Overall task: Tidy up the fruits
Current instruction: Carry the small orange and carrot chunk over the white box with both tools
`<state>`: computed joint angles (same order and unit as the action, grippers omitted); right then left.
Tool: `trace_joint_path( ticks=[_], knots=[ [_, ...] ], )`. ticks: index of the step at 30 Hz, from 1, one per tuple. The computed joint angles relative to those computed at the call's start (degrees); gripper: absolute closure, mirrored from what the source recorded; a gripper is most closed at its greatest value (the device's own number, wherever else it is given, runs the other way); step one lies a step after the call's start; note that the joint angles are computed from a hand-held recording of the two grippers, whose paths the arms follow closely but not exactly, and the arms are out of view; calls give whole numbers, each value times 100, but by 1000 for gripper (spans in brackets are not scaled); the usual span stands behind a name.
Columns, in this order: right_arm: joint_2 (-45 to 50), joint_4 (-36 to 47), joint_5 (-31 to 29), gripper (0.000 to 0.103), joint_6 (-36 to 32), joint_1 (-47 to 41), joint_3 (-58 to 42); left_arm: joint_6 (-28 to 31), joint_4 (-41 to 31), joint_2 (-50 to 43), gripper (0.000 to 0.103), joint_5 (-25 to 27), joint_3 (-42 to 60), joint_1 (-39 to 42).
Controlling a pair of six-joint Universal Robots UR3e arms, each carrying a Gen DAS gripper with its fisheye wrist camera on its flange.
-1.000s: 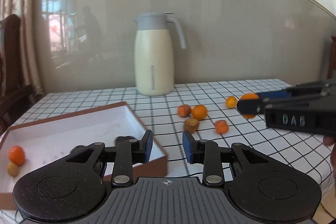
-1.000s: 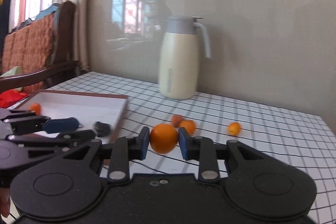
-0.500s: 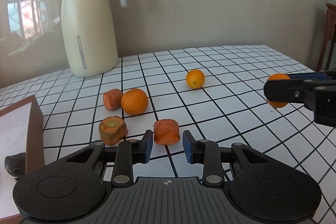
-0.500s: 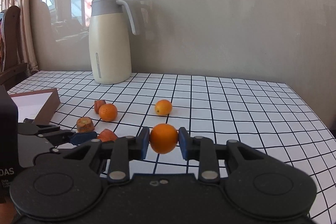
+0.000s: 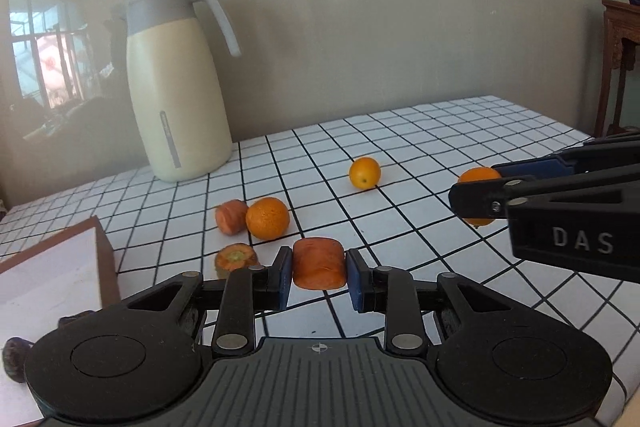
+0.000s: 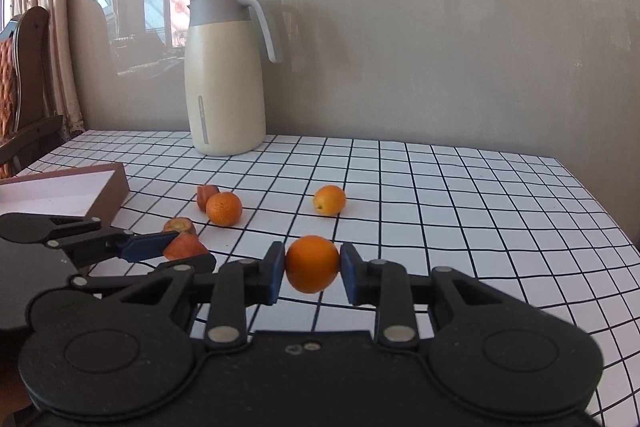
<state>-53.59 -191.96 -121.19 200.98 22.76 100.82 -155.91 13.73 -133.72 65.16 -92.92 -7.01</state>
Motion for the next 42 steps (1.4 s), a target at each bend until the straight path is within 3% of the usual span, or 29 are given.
trace_joint_path(
  ticks=[10,21,32,42],
  knots=[
    [184,446,-144,82,-118,574,-596,-67,816,1223,74,-718,-2134,1110],
    [746,568,-76,82,-641,1208,-1758,265,1577,1993,74,-1644,-3481,2496],
    [1812,1214,363,82,-1097,1534,-3952,269,1776,2014,74,-2019,-3571,3627],
    [3280,2432,745,82,-1421,1648,-6988,63,1626,1789,74,-2055,-3038,4314]
  ],
)
